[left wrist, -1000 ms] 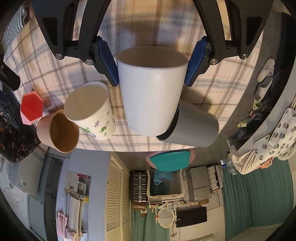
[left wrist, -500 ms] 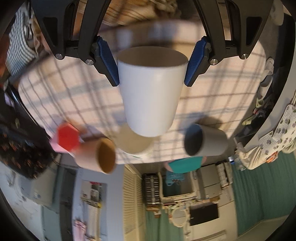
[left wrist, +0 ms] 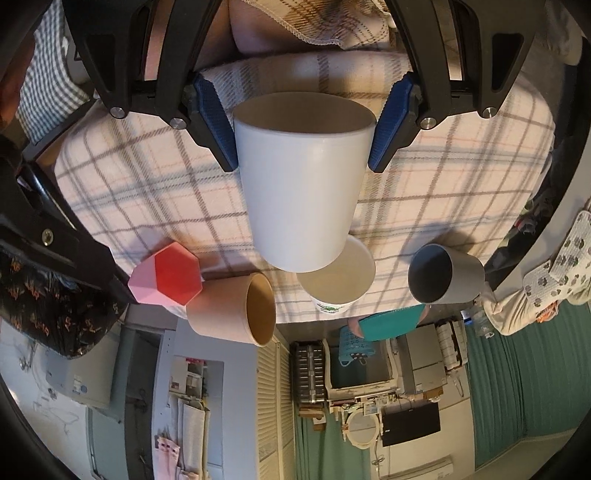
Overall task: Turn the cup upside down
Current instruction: 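Lift the white cup with the left tool toward the right tool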
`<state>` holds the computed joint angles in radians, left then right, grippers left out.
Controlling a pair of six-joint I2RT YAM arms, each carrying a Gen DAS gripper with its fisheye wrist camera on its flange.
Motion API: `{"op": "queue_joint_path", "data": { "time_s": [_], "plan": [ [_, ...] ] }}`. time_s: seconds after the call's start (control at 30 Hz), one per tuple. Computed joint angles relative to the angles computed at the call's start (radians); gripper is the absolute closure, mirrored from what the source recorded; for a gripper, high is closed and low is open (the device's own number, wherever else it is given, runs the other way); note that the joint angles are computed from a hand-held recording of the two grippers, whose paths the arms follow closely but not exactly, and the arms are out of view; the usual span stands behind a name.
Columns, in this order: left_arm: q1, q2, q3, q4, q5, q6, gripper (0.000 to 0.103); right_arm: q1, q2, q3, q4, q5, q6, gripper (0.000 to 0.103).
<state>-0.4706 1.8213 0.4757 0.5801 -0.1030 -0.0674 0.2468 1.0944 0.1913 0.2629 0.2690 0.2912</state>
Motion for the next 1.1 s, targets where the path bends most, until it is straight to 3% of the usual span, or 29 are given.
{"op": "queue_joint_path", "data": {
  "time_s": [0.07, 0.37, 0.57, 0.73, 0.87, 1.1],
  "plan": [
    [0.016, 0.01, 0.013, -0.028, 0.034, -0.012, 0.02, -0.01, 0.009, 0.0, 0.007, -0.006, -0.002, 0.0],
    [0.066, -0.055, -0.028, -0.066, 0.16, -0.015, 0.017, 0.006, 0.015, 0.015, -0.019, 0.029, 0.029, 0.0],
    [0.085, -0.219, -0.109, -0.101, 0.201, 0.059, 0.016, 0.077, -0.065, 0.054, -0.164, 0.107, 0.067, 0.0],
    [0.194, -0.35, -0.152, -0.119, 0.244, 0.112, 0.015, 0.116, -0.079, 0.133, -0.298, 0.124, 0.102, 0.0],
    [0.301, -0.342, -0.138, -0.072, 0.25, 0.143, 0.01, 0.134, 0.002, 0.234, -0.368, 0.079, 0.109, 0.0],
    [0.436, -0.164, -0.027, 0.012, 0.21, 0.151, 0.01, 0.162, 0.299, 0.474, -0.448, -0.006, 0.104, 0.0]
  ]
}}
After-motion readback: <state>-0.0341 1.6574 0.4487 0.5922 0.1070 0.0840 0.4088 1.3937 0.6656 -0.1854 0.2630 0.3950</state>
